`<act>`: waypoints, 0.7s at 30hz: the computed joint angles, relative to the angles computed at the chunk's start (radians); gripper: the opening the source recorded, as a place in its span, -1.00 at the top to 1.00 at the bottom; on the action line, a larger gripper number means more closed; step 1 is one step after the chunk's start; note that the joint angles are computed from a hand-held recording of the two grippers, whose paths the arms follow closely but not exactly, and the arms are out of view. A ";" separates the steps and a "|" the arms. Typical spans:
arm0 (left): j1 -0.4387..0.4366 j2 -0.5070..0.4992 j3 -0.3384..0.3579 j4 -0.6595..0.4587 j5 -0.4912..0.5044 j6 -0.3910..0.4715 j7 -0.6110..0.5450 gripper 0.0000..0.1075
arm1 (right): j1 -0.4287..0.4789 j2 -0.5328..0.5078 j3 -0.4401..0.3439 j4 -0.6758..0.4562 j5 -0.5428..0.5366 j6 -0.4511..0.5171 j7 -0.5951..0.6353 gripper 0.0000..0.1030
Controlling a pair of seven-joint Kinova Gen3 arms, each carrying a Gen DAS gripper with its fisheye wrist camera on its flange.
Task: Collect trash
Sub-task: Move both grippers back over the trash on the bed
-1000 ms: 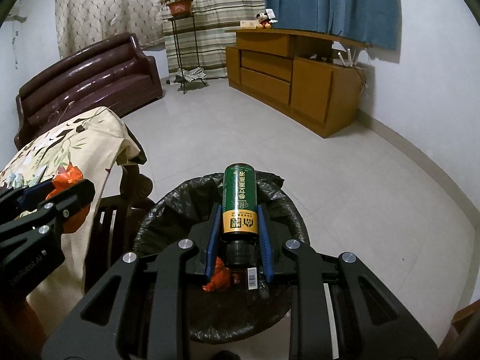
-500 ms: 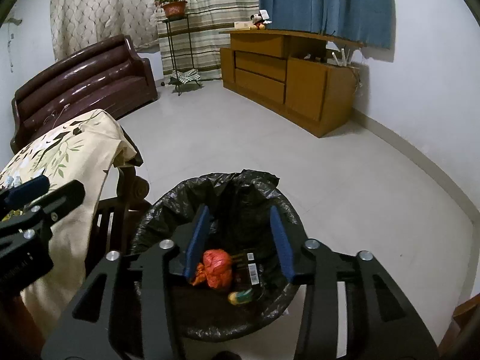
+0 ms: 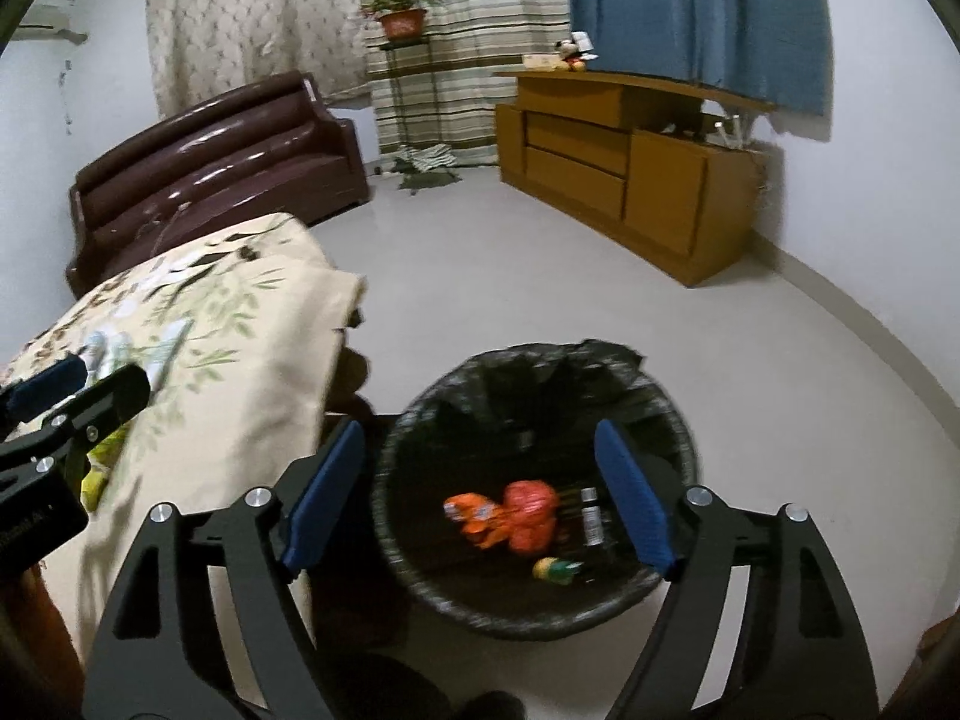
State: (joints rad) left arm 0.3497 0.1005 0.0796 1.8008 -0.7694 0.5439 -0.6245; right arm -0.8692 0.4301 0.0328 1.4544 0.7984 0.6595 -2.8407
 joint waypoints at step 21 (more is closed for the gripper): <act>-0.310 -0.206 0.027 0.221 0.005 0.023 0.045 -0.37 | -0.133 0.127 -0.031 -0.269 -0.169 0.092 0.279 -0.55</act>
